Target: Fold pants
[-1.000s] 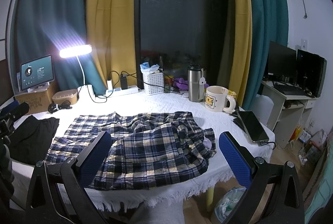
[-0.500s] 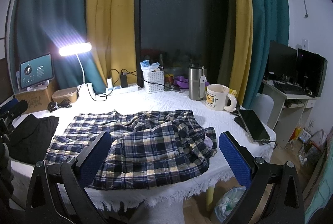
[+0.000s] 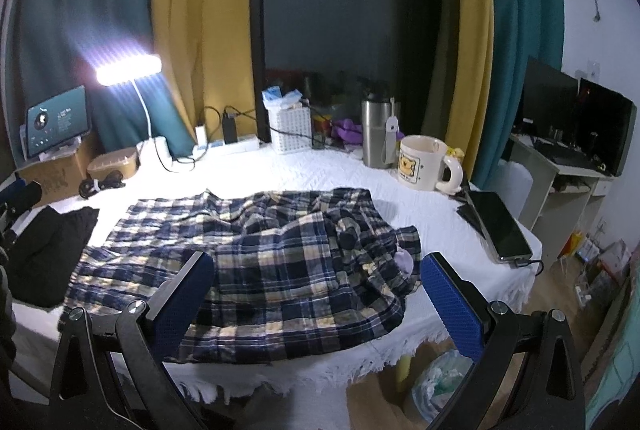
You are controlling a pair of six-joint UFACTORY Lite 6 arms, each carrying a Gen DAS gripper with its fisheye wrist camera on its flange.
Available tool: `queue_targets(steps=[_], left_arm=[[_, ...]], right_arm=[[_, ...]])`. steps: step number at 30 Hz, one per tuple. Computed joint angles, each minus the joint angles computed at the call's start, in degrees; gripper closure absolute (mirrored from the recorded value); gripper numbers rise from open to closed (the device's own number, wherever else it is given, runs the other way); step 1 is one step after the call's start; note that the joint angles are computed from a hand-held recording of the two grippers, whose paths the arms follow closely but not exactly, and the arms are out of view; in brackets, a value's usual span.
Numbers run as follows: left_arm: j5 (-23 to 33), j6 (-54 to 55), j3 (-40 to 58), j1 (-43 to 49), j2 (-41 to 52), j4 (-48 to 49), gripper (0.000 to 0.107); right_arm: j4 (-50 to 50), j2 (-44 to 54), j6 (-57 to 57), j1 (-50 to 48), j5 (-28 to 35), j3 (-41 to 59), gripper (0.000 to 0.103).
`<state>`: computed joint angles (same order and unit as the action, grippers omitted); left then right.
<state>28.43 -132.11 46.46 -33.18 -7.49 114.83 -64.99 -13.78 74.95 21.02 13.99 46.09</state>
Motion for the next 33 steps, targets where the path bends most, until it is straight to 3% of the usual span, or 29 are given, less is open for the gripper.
queue_targets(steps=[8,18,21,28,33], left_arm=[[-4.3,-1.5,5.4,5.3,7.4,3.1,0.005],[-8.8,5.3,17.0,9.9,17.7,-2.7,0.005],[-10.2,10.2,21.4,11.3,21.5,-6.9,0.005],[-12.8,22.5,31.7,14.9,30.2,-16.8,0.005],[-15.4,40.4,41.1,18.2,37.7,-33.2,0.005]], right_arm=[[6.6,11.1,-8.1,-4.0,-4.2,7.4,0.000],[43.8,27.8,-48.8,-8.0,-5.1,26.7,0.000],[54.6,33.5,-60.7,-9.4,-4.2,33.7,0.000],[66.8,46.9,-74.7,-12.8,0.2,51.4,0.000],[72.6,59.2,-82.1,-15.4,6.6,69.2,0.000]])
